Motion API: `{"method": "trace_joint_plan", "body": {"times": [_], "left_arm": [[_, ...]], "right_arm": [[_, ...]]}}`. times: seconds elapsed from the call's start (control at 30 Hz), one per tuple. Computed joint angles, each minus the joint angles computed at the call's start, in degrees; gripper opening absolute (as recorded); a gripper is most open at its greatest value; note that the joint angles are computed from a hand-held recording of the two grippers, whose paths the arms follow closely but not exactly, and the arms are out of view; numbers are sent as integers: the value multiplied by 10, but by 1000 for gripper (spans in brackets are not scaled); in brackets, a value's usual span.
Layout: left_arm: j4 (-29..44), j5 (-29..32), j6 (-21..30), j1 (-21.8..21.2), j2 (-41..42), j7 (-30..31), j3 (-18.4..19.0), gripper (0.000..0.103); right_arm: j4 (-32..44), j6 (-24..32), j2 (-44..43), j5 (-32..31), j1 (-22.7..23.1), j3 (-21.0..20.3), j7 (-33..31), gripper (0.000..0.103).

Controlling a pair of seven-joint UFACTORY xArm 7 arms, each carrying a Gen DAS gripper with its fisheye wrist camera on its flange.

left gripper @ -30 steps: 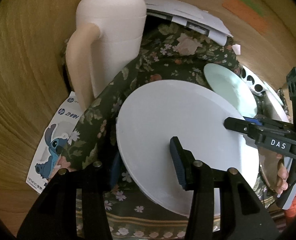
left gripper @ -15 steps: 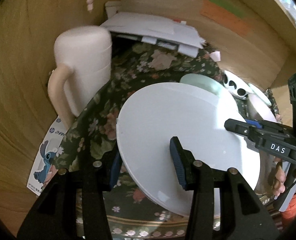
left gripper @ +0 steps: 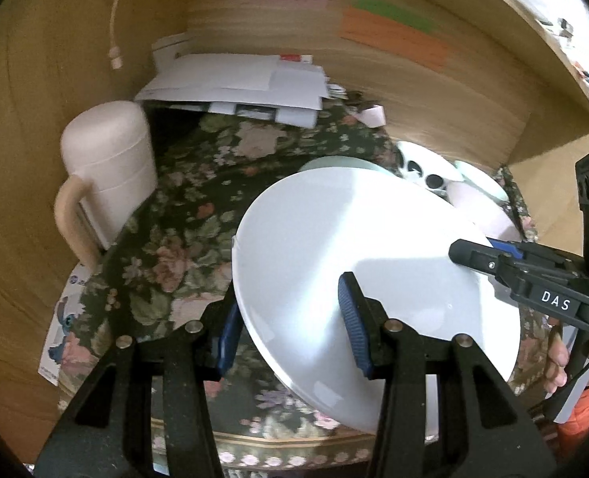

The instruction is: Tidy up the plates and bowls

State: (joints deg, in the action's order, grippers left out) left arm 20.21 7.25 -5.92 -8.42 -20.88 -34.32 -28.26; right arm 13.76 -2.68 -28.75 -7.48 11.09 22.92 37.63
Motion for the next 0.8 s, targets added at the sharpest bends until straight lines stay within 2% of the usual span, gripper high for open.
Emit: {"method": "trace_joint_plan", "body": {"times": [0.37,0.8], "left_arm": [[28,12,12,5,11,-32,-62,46],[77,97,34,90,50,-117,-183,46]], "right_arm": [[-87,45,-137,14,47,-53,11,30],[-174,89,-257,28,85,-116,9,30]]}}
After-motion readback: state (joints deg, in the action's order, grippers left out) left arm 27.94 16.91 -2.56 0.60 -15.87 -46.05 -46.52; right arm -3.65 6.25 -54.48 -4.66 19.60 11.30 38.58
